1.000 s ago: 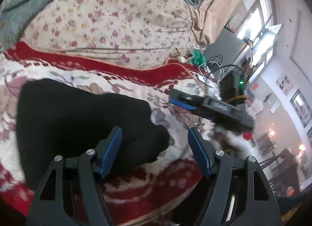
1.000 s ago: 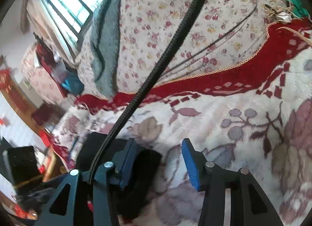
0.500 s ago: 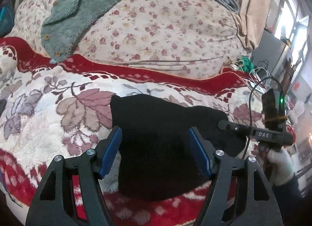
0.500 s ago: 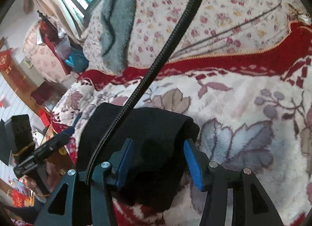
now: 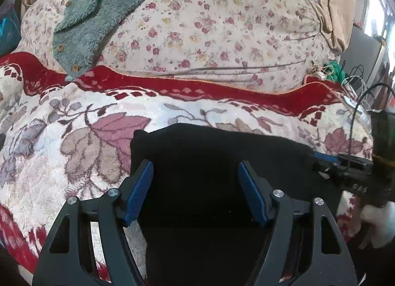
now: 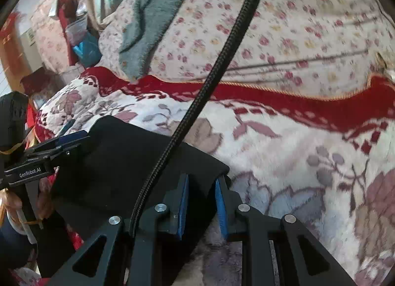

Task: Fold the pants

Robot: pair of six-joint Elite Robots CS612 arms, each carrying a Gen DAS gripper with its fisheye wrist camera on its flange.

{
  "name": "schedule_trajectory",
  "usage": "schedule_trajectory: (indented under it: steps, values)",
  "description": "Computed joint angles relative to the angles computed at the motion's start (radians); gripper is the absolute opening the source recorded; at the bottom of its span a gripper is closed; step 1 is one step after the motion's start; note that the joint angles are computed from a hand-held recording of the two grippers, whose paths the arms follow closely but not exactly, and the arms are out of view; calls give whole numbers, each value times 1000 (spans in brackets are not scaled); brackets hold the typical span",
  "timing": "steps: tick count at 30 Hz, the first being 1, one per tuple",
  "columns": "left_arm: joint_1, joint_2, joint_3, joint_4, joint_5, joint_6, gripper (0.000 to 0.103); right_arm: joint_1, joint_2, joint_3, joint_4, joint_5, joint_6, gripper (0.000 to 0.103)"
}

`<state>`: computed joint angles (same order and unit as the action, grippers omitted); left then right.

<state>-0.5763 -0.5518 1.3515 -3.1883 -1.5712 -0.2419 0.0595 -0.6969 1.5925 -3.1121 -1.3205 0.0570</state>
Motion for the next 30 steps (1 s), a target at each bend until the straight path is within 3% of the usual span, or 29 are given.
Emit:
schedule_trajectory:
  steps: [10, 18, 25, 30]
  values:
    - [1, -23, 29, -16, -9, -50, 70, 22, -32, 20, 4, -128, 9, 21]
    - [-10, -47, 70, -64, 1, -36, 70, 38, -59, 47, -29, -178, 5, 25]
    - [-15, -56, 88, -88, -1, -35, 70, 39, -76, 78, -87, -168, 30, 31]
    - [-24, -56, 97, -100, 37, -29, 70, 42, -76, 85, -88, -152, 43, 33]
